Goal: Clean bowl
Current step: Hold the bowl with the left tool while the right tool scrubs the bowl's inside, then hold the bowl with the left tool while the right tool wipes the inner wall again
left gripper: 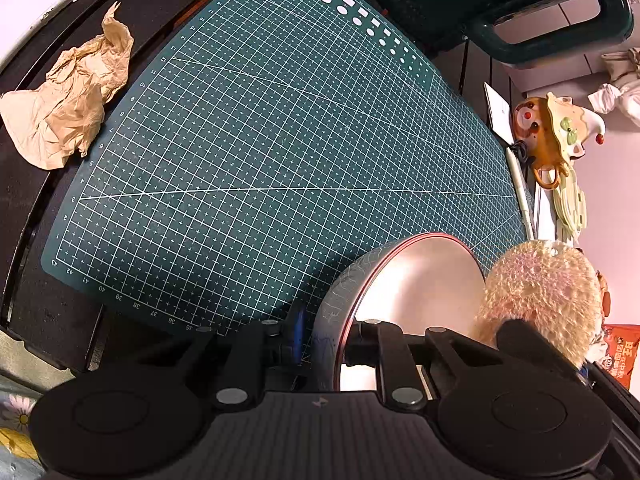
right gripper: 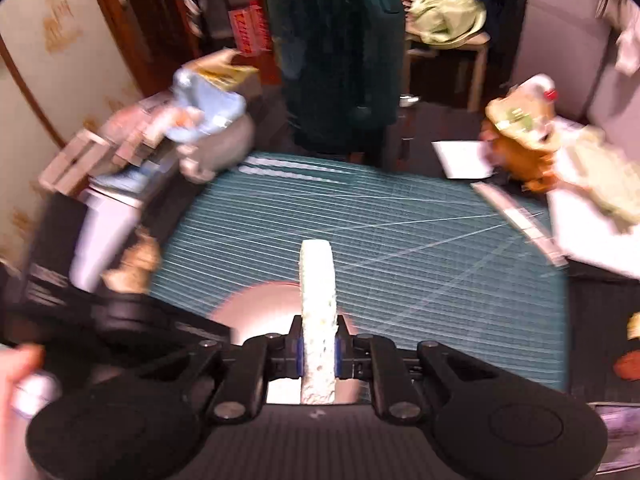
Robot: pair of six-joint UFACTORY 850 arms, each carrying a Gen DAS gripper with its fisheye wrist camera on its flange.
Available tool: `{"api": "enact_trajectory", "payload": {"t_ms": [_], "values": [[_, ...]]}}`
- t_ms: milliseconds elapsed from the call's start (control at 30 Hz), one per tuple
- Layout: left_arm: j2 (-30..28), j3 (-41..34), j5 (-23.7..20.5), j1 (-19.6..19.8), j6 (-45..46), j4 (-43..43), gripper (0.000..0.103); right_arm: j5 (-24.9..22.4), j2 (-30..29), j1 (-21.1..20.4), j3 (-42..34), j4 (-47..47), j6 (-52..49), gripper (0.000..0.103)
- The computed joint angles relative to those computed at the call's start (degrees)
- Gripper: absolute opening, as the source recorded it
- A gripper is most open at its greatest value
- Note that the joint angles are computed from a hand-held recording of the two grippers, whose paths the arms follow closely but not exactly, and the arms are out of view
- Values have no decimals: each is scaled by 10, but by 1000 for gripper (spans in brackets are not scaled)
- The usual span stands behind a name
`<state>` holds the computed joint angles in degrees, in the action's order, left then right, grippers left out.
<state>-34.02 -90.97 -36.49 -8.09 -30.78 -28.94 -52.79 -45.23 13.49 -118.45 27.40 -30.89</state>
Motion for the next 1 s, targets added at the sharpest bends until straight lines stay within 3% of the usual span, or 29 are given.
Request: {"api": "enact_trajectory", "payload": {"t_ms": [333,533,700,800,1000], "values": [[1,2,0,1,2,-2,18,-108,-93,13,-103,-42,65,14],[1,1,0,1,2,-1,18,-98,-81,6,-85,-17,58,15],[0,-1,-2,1,3,0,18,-129,-102,4,-117,-20,65,16],[0,0,-1,1,3,-1,18,-124,-101,4,-113,-19,63,28],[-1,-1,-1,1,3,-1,18,-112,-95,4,-107,-24,67,29]]}}
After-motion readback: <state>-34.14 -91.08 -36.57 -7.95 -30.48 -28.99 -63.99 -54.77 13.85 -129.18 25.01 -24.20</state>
